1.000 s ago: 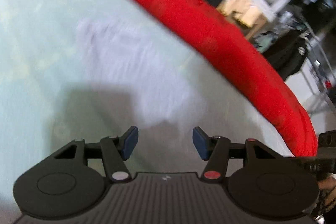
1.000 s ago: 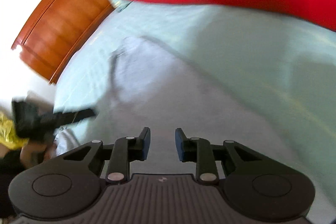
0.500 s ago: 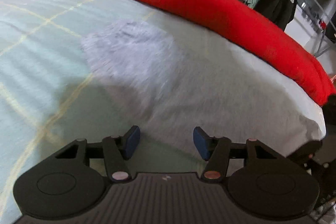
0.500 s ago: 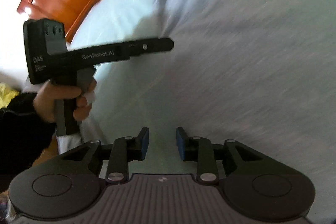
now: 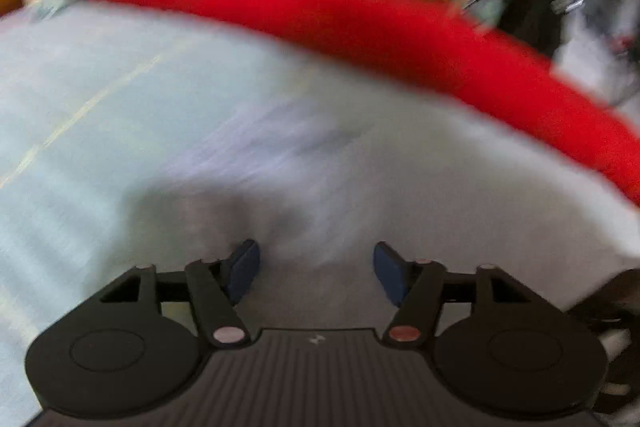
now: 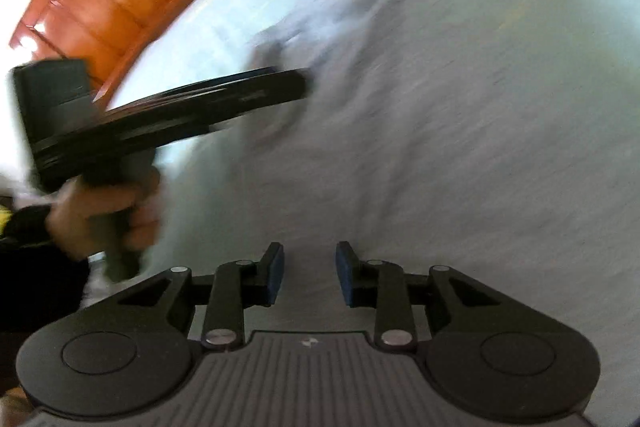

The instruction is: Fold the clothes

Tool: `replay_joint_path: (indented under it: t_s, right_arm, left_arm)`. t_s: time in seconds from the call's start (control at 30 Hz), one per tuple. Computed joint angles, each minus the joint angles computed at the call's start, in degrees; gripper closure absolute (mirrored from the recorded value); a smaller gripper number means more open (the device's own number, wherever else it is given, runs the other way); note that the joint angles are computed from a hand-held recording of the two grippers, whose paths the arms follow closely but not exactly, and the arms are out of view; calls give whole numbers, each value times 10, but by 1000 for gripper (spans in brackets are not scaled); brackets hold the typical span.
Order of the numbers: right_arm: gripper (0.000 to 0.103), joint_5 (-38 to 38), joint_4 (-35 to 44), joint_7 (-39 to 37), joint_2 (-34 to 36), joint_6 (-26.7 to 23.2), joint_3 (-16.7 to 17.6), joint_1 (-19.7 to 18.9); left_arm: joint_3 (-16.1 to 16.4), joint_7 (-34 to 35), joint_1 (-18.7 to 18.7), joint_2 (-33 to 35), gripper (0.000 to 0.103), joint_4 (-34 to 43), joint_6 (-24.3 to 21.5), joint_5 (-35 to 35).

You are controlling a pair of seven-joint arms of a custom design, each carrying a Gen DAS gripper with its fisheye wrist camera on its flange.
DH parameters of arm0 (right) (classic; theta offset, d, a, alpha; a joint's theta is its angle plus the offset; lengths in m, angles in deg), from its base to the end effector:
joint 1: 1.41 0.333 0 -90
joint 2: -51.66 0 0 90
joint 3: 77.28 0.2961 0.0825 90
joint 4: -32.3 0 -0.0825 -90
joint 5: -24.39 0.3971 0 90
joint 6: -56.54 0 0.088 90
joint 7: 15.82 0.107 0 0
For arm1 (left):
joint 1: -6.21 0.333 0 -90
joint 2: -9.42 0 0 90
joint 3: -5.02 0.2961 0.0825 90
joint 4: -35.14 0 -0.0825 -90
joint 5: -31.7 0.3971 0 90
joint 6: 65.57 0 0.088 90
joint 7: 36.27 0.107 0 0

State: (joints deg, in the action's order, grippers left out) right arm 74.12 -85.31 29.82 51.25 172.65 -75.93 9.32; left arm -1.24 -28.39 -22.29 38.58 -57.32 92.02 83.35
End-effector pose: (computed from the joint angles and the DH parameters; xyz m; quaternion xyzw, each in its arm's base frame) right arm 0.5448 0.1614 0.4309 -0.8142 0.4425 0.1889 0.3249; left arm 0.5834 -0.4292 0.3689 -0.6904 0.6107 -0.3390 0.1882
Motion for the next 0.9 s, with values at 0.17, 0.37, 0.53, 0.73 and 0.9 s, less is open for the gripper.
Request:
replay_joint_path:
  t_s: [0.17, 0.37, 0.53, 0.73, 0.9]
  right_arm:
    - [70, -17, 53, -8, 27, -41, -3, -4]
    - [67, -28, 123, -3, 70, 12, -2, -15]
    - [67, -35, 146, -1, 88, 32, 3, -19]
    - [63, -55, 202, -47, 127, 43, 9, -25]
    - [49, -40, 301, -86, 199, 64, 25, -30]
  left_arm:
    - [-6, 4, 6, -39, 49, -34, -21, 3]
    - [12, -30, 16, 15, 38, 32, 59, 53]
    - [-5, 74, 15, 29, 59, 53, -70, -34]
    - [0, -8, 9, -47, 53, -25, -66, -21]
    - [6, -203, 0, -95, 47, -77, -84, 40]
